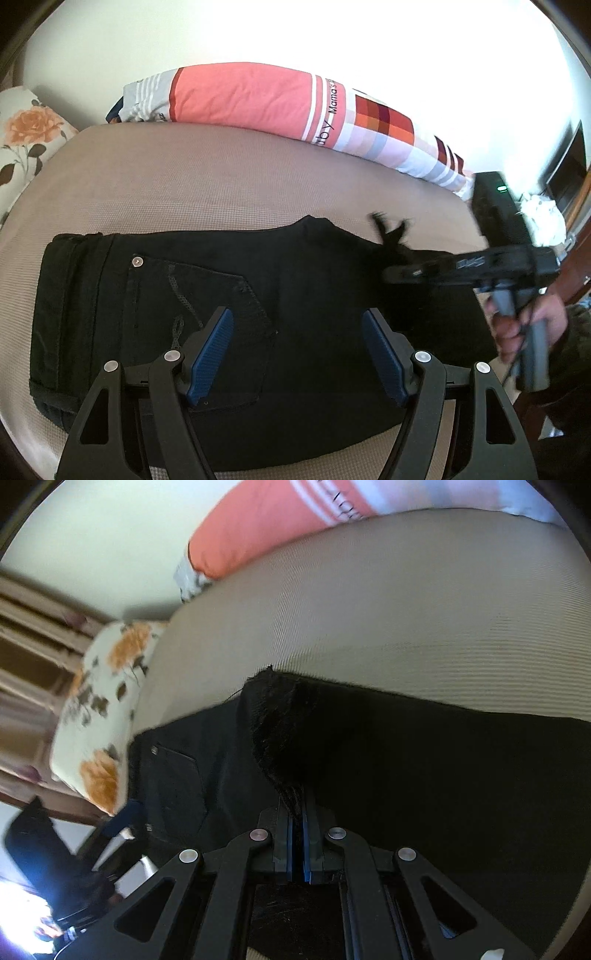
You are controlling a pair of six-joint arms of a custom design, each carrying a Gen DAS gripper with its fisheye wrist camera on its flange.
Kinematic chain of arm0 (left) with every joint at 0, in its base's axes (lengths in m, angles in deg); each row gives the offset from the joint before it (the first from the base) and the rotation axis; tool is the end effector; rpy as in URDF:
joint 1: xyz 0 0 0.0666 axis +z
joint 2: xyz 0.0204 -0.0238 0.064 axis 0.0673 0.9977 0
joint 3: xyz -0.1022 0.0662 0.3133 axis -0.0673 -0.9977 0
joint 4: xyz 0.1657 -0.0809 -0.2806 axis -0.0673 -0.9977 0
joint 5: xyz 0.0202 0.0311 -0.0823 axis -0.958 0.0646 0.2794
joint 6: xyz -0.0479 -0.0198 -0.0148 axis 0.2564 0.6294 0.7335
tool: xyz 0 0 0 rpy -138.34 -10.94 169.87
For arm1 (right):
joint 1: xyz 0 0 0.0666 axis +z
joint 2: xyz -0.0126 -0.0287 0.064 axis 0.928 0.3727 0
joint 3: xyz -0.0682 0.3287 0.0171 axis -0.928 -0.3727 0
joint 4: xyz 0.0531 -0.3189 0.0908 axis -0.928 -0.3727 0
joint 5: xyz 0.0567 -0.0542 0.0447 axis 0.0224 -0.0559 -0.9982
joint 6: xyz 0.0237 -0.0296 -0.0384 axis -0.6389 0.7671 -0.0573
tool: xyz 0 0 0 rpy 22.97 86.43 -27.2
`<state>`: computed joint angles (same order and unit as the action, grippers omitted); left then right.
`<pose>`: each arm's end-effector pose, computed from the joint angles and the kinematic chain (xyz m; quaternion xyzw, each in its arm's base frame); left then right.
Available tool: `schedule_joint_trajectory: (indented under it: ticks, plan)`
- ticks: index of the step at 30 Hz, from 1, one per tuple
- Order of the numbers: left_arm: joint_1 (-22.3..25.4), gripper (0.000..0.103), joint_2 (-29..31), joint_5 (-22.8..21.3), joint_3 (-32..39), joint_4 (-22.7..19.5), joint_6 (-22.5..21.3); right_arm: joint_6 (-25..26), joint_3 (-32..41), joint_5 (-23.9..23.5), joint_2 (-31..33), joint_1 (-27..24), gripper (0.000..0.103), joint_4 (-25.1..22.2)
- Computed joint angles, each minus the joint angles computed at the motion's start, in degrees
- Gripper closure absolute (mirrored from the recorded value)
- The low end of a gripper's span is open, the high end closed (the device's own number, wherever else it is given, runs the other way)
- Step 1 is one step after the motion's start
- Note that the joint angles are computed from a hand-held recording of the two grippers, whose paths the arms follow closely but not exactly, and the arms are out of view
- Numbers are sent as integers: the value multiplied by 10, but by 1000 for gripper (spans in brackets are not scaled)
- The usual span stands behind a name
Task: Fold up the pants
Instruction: 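Fold the held hem over toward the waistband with the right gripper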
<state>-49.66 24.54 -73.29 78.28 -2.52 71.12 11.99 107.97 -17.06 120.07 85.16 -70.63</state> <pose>0.2781 -0.3440 0.3464 -0.1614 0.9039 -0.1023 0.3826 0.5190 0.1801 0.3292 -0.2456 0.9178 0.3041 0.0694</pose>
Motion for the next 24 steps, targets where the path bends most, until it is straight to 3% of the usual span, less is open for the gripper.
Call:
schedule_joint_trajectory:
  ticks: [3, 5, 7, 13, 16, 19, 24]
  plan:
    - [2, 30, -4, 8, -8, 16, -4, 1, -8, 27, 1, 20, 95, 13]
    - [5, 30, -6, 21, -13, 32, -8, 7, -13, 35, 1, 28, 80, 18]
    - [9, 30, -5, 43, -14, 49, -12, 3, -2, 0, 9, 21, 69, -2]
    - [22, 30, 2, 116, -20, 113, -39, -22, -36, -37, -39, -23, 58, 18]
    - [34, 32, 15, 170, -14, 141, -55, -28, -66, -37, -69, -58, 57, 30]
    - [50, 41, 37, 224, 1, 158, -67, -39, -108, -28, -101, -91, 57, 48]
    - [91, 54, 61, 319, 1, 194, -27, -50, -171, -15, -144, -134, 55, 70]
